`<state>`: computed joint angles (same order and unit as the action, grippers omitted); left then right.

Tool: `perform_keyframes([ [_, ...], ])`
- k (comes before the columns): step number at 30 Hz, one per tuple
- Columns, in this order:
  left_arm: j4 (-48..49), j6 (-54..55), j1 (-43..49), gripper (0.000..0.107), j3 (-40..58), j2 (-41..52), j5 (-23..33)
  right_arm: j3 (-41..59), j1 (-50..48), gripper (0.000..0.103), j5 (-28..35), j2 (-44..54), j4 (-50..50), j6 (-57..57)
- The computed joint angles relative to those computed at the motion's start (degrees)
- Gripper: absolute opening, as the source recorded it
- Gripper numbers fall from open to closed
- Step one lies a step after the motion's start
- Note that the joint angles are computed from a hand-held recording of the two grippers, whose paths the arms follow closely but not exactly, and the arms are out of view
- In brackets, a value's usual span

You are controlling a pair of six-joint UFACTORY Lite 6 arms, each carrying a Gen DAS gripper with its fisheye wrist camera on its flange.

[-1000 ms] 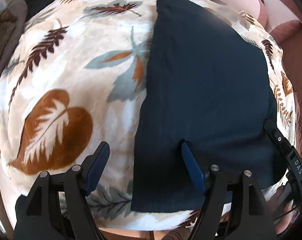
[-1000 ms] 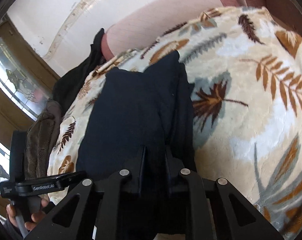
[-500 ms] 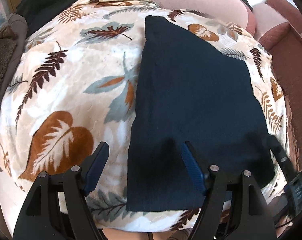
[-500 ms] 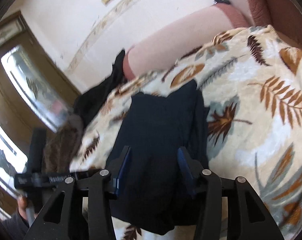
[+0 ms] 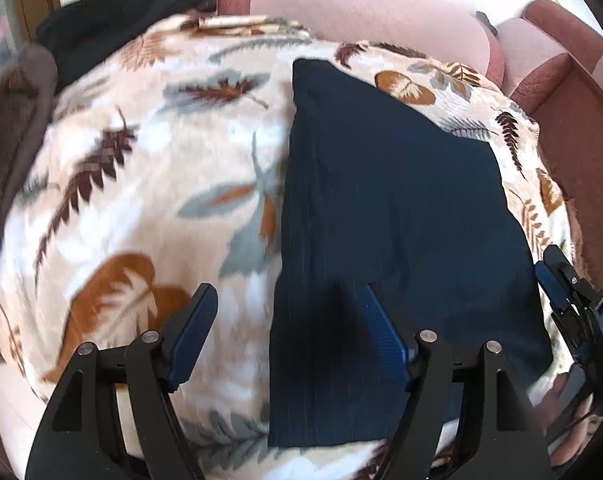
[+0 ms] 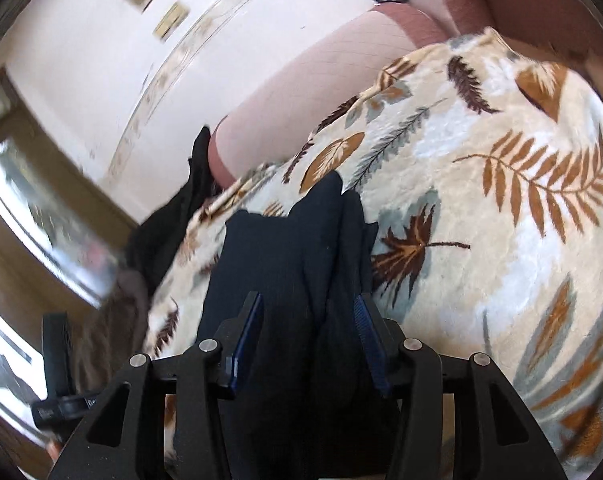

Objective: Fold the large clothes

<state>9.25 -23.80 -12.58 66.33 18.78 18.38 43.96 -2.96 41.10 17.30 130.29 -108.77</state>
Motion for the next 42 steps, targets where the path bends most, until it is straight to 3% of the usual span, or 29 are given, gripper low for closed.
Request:
perform_keyframes([
  [2,6.5,-5.8,-1.2,0.074,2.5,2.4,0.3,2.9,0.1,0.049,-0.7,2.2,-1.9,2.6],
  [6,7.7,-6.5,-1.8,0.074,4.5,5.8,-0.2,8.3,2.8,0.049,-3.1,6.1,-5.6,4.5],
  [8,8.7,-7.7,-2.5,0.074,6.0,8.2,0.4,10.6,4.5,0.042,-5.4,8.5,-6.8,4.5],
  [9,7.7,-6.8,-2.4,0.075,6.4,9.2,0.2,12.0,5.8,0.028,-7.9,9.7,-7.5,4.3],
  [10,6.5,-5.8,-2.2,0.075,6.4,9.8,-0.3,11.9,6.2,0.023,-8.3,9.7,-7.1,3.6],
  [13,4.1,-3.6,-1.8,0.075,5.2,9.4,-2.0,8.9,5.4,0.013,-5.9,6.2,-5.6,2.1],
  [17,2.2,-1.1,-1.6,0.075,5.5,9.7,-2.4,11.1,6.1,0.012,-10.7,7.9,-11.2,8.2],
  [20,1.5,-0.5,-1.5,0.075,5.0,9.6,-2.9,11.0,5.1,0.014,-10.4,6.5,-17.0,15.4],
  [24,-2.3,4.1,-0.6,0.075,4.7,9.4,-3.5,7.5,4.4,0.027,-10.4,-0.1,-25.5,23.9],
  [25,-3.3,5.0,-0.5,0.075,4.6,9.4,-3.6,6.7,5.2,0.038,-12.0,-1.4,-27.4,25.0],
  [27,-6.3,7.8,-0.1,0.075,4.4,9.1,-3.4,6.1,7.5,0.046,-17.0,-2.5,-31.3,28.0],
  [28,-7.6,9.1,0.1,0.075,4.4,8.8,-2.9,5.7,8.4,0.038,-18.6,-2.5,-33.3,28.9],
  [30,-14.1,15.6,1.1,0.075,3.1,6.9,-2.8,2.9,8.1,0.004,-16.2,-4.5,-30.3,24.4],
  [32,-17.8,20.1,2.0,0.075,1.1,4.6,-3.6,0.1,7.8,0.004,-15.9,-6.9,-25.3,19.6],
  [35,-11.7,15.2,1.9,0.075,0.9,5.0,-3.8,0.9,6.6,0.003,-15.7,-1.9,-24.3,18.8],
  [38,-14.5,18.3,2.5,0.075,1.5,6.5,-2.8,3.2,4.9,0.003,-13.6,1.6,-28.6,24.6],
  [40,-16.5,20.3,3.2,0.075,1.4,5.7,-3.1,4.5,4.1,0.012,-13.5,0.1,-32.7,30.2],
  [42,-15.2,18.9,3.5,0.075,3.1,5.8,-2.8,5.6,4.0,0.013,-15.5,-2.6,-32.2,31.1],
])
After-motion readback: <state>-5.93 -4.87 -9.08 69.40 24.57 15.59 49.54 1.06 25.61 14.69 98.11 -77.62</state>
